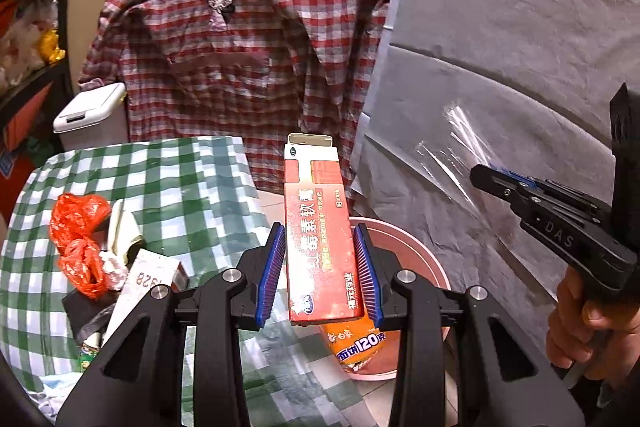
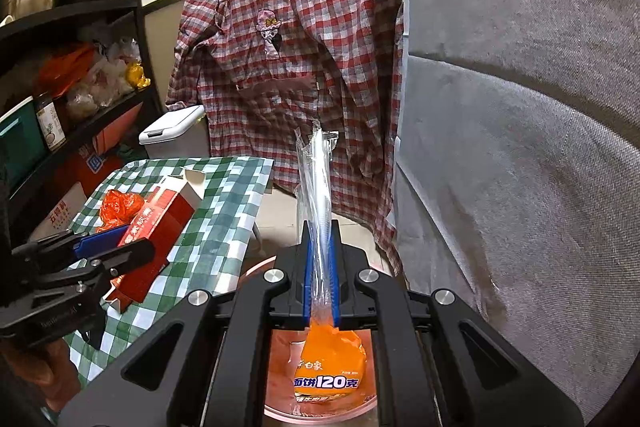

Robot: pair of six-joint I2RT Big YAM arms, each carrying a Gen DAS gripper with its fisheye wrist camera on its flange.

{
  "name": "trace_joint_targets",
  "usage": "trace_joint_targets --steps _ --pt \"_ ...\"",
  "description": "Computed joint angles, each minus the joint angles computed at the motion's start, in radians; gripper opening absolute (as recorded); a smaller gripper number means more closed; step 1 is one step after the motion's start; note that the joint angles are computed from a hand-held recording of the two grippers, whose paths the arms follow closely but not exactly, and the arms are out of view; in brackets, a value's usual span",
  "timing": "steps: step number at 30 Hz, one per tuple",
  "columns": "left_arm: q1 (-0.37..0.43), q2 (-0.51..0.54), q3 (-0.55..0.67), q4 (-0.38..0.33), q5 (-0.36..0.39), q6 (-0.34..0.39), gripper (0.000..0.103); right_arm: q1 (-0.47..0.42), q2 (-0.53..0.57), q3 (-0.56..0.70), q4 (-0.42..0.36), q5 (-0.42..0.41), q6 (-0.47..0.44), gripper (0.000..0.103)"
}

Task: Collect trash
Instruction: 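Carry the red box with the left gripper while the right gripper carries the strip over the bucket, then open both grippers over the pink bucket, dropping the red box and strip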

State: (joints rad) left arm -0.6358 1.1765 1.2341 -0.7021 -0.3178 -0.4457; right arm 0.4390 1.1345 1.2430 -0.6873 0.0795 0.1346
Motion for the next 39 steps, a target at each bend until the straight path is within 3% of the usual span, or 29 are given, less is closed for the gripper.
trace_joint_targets --steps 10,14,16,20,35,39 --pt "-0.012 0.058 0.039 -0.001 0.045 0.002 0.035 -0.023 -0.001 -0.007 -0.002 -0.013 -0.002 0.009" --pt "-0.017 0.077 0.051 0.009 0.104 0.016 0.037 -0.030 -0.003 -0.008 -0.011 -0.014 0.005 0.017" --pt "-0.029 0.081 0.056 0.009 0.090 0.032 0.049 -0.034 -0.004 -0.010 -0.012 -0.017 0.009 0.022" --pt "-0.028 0.073 0.054 0.019 0.092 0.035 0.049 -0.039 -0.006 -0.011 -0.008 -0.013 0.012 0.031" --pt "0.020 -0.015 0.012 -0.002 0.073 0.029 0.049 0.005 -0.005 0.004 -0.011 0.018 0.022 0.032" --pt "0.044 -0.057 -0.007 -0.022 0.066 0.035 0.043 0.031 -0.001 0.014 -0.009 0.026 0.027 0.032"
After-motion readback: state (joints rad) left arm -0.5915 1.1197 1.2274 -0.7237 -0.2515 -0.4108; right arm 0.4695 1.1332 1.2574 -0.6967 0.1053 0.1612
